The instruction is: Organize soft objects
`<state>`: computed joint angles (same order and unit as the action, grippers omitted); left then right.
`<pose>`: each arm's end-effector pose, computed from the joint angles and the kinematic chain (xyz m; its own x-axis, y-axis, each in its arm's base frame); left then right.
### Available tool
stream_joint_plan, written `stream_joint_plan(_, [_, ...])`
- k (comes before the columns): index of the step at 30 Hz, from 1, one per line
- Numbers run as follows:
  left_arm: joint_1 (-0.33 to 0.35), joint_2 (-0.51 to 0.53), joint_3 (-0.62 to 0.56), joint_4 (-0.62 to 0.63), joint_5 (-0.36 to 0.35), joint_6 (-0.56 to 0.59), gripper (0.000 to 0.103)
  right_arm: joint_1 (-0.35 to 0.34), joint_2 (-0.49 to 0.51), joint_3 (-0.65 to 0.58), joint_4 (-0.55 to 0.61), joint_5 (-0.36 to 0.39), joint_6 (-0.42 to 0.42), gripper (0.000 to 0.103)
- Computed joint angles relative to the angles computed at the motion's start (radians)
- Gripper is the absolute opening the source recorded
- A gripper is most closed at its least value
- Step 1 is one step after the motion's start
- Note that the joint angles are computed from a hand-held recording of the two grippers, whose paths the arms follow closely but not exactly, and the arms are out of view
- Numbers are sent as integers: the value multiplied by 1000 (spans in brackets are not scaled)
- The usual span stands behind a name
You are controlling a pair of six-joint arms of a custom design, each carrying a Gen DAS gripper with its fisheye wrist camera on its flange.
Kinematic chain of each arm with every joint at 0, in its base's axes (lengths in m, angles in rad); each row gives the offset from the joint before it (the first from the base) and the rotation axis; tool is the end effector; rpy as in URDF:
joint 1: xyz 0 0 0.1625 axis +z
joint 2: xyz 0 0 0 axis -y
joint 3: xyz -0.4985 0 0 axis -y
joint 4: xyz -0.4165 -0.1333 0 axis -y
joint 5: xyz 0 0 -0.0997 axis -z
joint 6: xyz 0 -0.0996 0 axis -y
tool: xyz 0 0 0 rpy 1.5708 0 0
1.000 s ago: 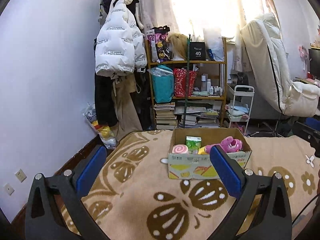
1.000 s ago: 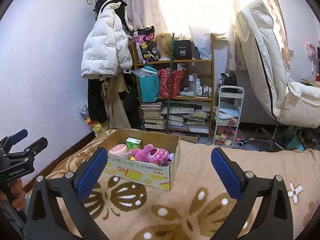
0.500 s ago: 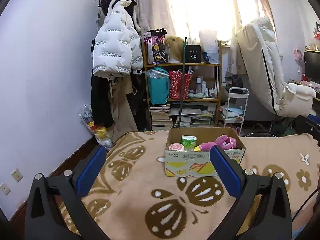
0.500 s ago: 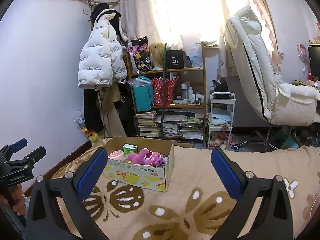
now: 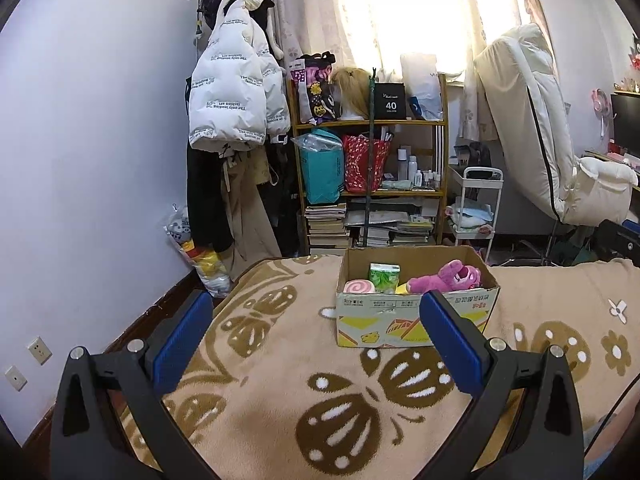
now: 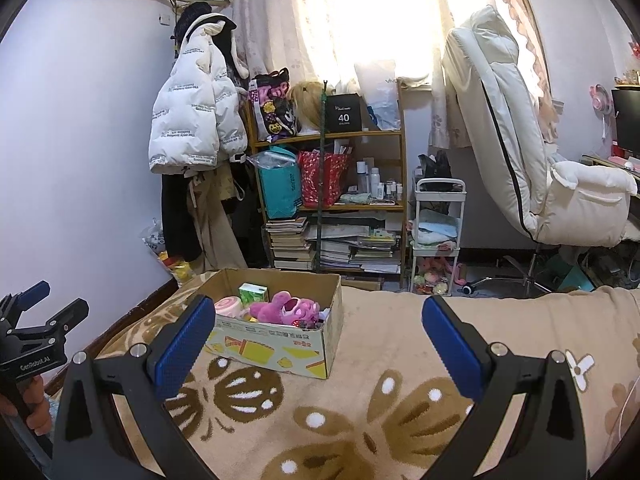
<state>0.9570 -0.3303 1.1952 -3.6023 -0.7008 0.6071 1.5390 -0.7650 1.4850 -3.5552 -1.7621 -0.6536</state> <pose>-0.3126 -0.8073 0.0736 -0.6361 0.0166 -0.7714 0.7177 0.3799 -0.5836 0.0890 -0.7993 0.2987 -0.7803 -0.0147 0.6253 -0.5855 0.3685 -0.7221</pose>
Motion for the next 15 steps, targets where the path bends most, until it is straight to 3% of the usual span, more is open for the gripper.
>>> stream_joint_plan(15, [3,5,-6,1,-1,-3,102,0,6,-19,26,-18,20,103])
